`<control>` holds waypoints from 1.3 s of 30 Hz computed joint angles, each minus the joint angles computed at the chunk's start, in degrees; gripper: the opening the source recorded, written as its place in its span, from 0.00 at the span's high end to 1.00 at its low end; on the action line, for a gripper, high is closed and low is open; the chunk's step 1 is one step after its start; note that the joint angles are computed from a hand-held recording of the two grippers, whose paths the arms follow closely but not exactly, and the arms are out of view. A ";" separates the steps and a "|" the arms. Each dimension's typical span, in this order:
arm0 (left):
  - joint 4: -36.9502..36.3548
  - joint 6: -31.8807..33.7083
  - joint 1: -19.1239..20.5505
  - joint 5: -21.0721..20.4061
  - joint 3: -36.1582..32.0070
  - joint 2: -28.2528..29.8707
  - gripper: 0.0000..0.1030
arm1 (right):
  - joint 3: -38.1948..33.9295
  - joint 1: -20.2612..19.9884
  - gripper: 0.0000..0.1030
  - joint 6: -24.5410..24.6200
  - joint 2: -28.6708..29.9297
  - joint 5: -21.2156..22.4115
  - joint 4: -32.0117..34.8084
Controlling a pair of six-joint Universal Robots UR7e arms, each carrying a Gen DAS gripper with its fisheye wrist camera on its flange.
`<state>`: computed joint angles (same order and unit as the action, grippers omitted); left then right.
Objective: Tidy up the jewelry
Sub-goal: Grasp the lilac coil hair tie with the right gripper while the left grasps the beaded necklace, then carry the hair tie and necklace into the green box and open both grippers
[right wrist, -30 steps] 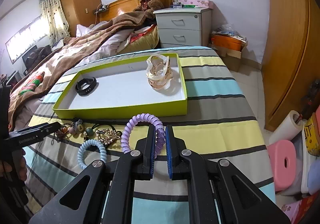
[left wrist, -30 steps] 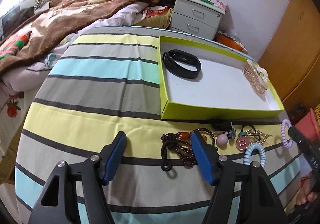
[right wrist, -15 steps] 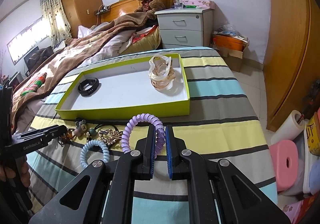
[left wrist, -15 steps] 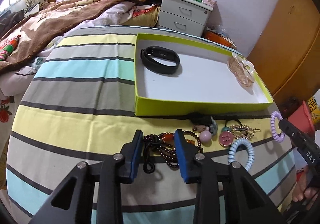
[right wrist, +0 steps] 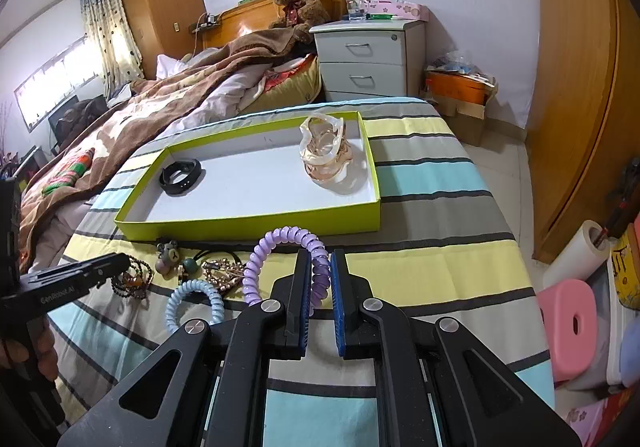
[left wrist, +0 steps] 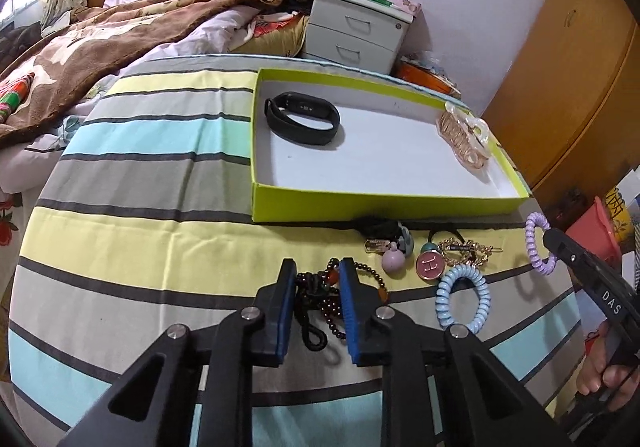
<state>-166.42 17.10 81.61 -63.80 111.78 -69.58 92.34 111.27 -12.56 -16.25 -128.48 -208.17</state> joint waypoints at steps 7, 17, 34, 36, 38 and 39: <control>-0.85 -0.20 -0.53 -1.03 0.64 -1.72 0.79 | -0.05 0.51 0.90 -0.33 -0.08 0.20 -0.45; -0.89 -0.07 -1.29 -1.53 0.90 -3.14 0.79 | 0.19 1.47 0.90 -1.03 -0.64 0.36 -1.57; -0.20 0.60 -3.20 -2.93 -3.37 -3.08 0.79 | -7.16 3.00 0.90 -4.23 0.14 1.39 3.85; -0.13 0.97 -3.34 -2.93 -4.40 -2.50 0.79 | -8.88 3.10 0.90 -4.70 0.66 1.35 5.35; -0.27 1.31 -3.51 -2.74 -5.27 -1.86 0.79 | -10.98 3.10 0.90 -5.49 1.37 1.26 6.94; -0.11 1.45 -3.54 -2.89 -5.80 -1.52 0.79 | -12.56 3.05 0.90 -5.67 1.94 1.12 8.28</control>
